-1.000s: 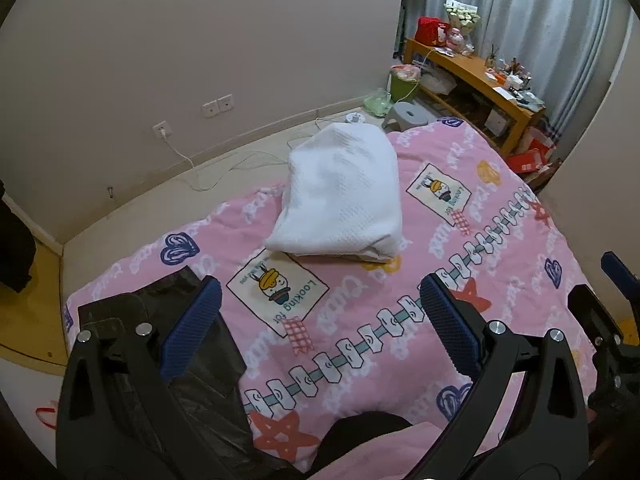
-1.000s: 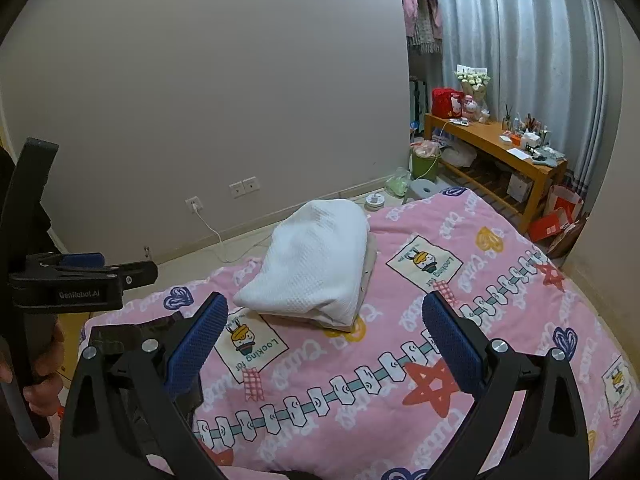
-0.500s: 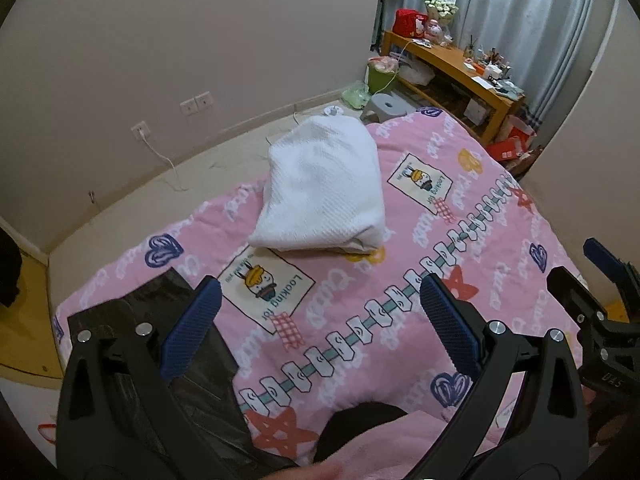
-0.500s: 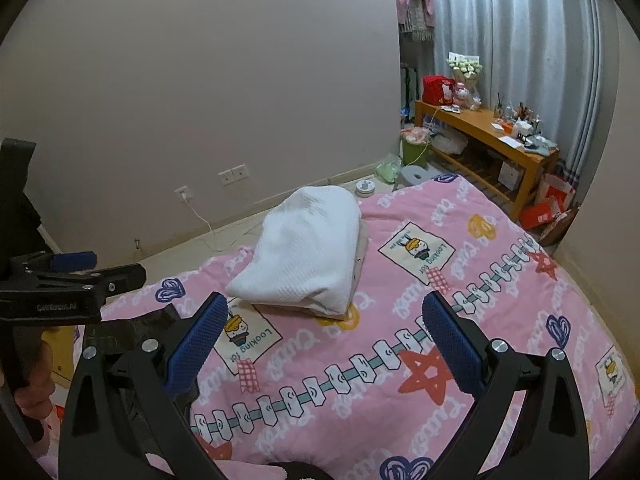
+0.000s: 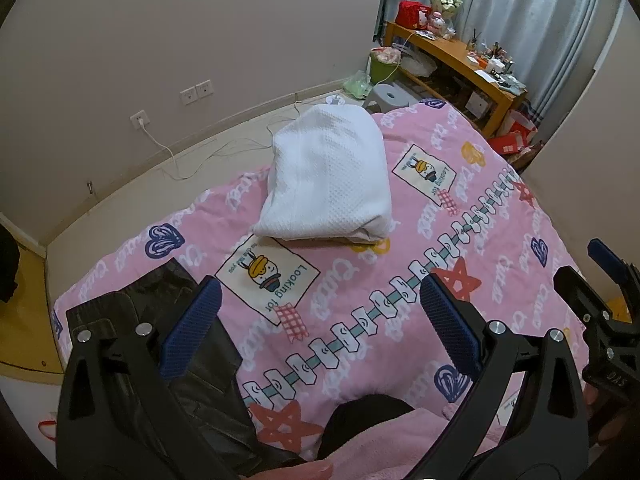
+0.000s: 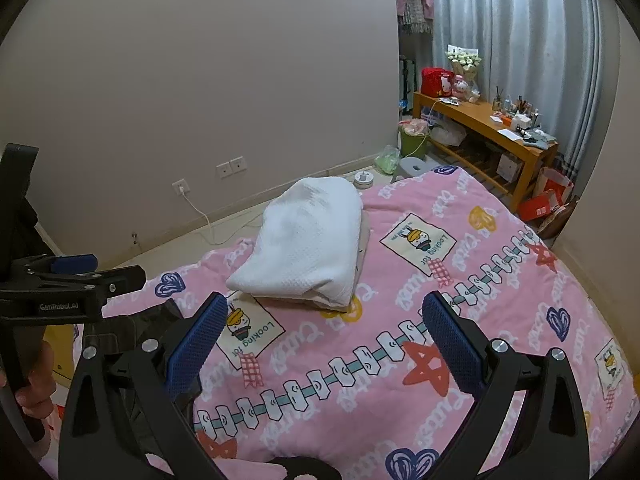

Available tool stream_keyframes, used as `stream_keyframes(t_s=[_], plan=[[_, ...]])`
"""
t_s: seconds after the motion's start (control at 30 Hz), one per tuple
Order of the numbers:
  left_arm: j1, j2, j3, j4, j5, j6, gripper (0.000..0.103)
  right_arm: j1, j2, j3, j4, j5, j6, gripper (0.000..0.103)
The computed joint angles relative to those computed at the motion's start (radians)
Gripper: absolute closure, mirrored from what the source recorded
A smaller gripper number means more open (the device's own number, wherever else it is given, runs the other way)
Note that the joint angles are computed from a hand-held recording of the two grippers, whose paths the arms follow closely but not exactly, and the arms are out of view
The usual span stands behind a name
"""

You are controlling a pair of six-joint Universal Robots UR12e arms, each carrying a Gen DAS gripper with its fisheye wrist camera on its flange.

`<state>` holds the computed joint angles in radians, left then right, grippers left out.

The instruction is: Fold large clothes

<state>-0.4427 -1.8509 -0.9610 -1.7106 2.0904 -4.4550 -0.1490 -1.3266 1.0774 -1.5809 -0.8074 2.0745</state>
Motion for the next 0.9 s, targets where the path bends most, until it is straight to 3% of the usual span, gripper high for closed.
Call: stream_keyframes(t_s=[0.23,0.63,0.9], plan=[[0.006,0.005,-0.011,0.015,-0.004,0.019,0.006,0.001,-0.001,0.007,-0.021,-0.011,0.023,0.008],[0.002,-0.028,0.044,-0.045,0.020,0.027,0.006,0.002,0.003,0.000,-0.006,-0.001,0.000,0.008],[0.007,-0.041,0.067,-0.027,0.016,0.045,0.006,0.003,0.013,-0.016,-0.001,-0.002,0.003,0.008]])
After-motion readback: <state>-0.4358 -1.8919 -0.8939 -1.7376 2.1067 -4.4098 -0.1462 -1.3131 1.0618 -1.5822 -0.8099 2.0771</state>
